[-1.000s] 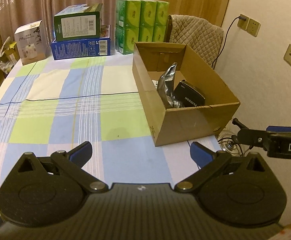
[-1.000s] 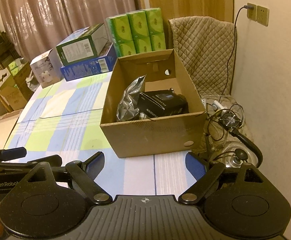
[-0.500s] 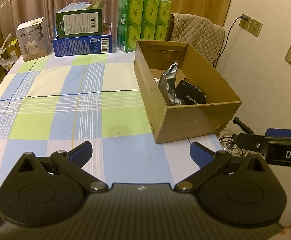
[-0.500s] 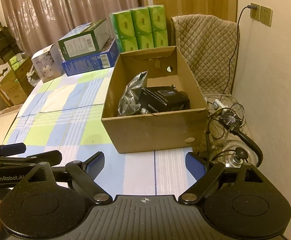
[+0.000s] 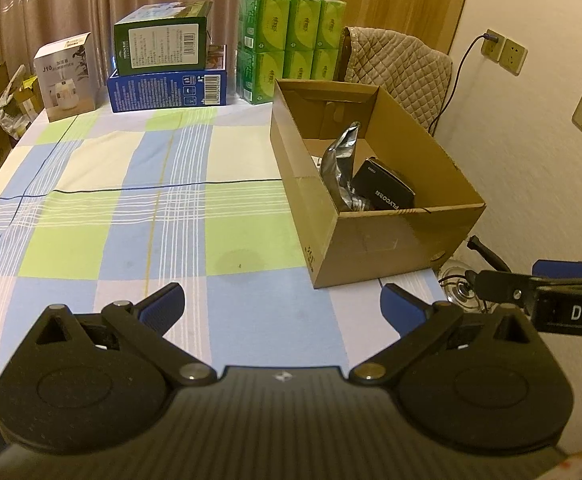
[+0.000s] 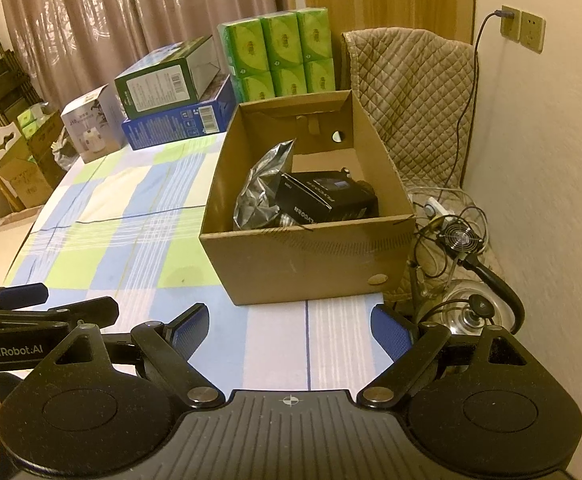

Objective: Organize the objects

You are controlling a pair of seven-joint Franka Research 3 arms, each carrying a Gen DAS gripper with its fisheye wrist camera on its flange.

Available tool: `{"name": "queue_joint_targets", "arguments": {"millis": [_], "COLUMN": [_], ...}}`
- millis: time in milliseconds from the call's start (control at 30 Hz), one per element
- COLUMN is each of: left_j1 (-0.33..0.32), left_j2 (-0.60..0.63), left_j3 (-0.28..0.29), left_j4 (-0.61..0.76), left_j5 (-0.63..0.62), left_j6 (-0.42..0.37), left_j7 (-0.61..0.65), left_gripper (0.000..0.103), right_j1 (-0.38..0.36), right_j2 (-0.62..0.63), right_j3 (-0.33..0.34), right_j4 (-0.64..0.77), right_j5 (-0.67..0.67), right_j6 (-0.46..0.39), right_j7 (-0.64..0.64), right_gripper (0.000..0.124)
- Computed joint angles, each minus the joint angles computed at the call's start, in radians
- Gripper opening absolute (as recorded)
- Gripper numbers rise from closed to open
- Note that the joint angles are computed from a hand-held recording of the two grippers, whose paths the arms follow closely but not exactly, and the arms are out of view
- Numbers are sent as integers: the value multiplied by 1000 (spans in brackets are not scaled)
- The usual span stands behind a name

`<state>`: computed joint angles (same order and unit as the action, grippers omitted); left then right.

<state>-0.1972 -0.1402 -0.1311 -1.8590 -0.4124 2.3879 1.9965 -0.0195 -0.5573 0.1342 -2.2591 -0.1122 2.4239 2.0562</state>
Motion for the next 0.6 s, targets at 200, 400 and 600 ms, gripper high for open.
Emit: {"name": "queue_joint_targets", "arguments": {"millis": [200,400,600], "left_j1": [1,2,1], "left_j2": [1,3,5], "left_j3": [0,-1,-1], "left_j4": [2,6,8], "left_j5": [-3,0,-4], "left_j6": [-1,-5,-5], "left_j7": [0,-7,-1], "left_gripper": [103,102,103], "right_j1": [1,1,0], "right_j2": [1,1,2], "right_j3": [-2,-2,-3], "right_j4": [0,-3,-2], "right_j5": [0,0,0], "right_j6": [-3,-1,1], "right_j7": [0,2,4], "right_gripper": [85,85,85]}}
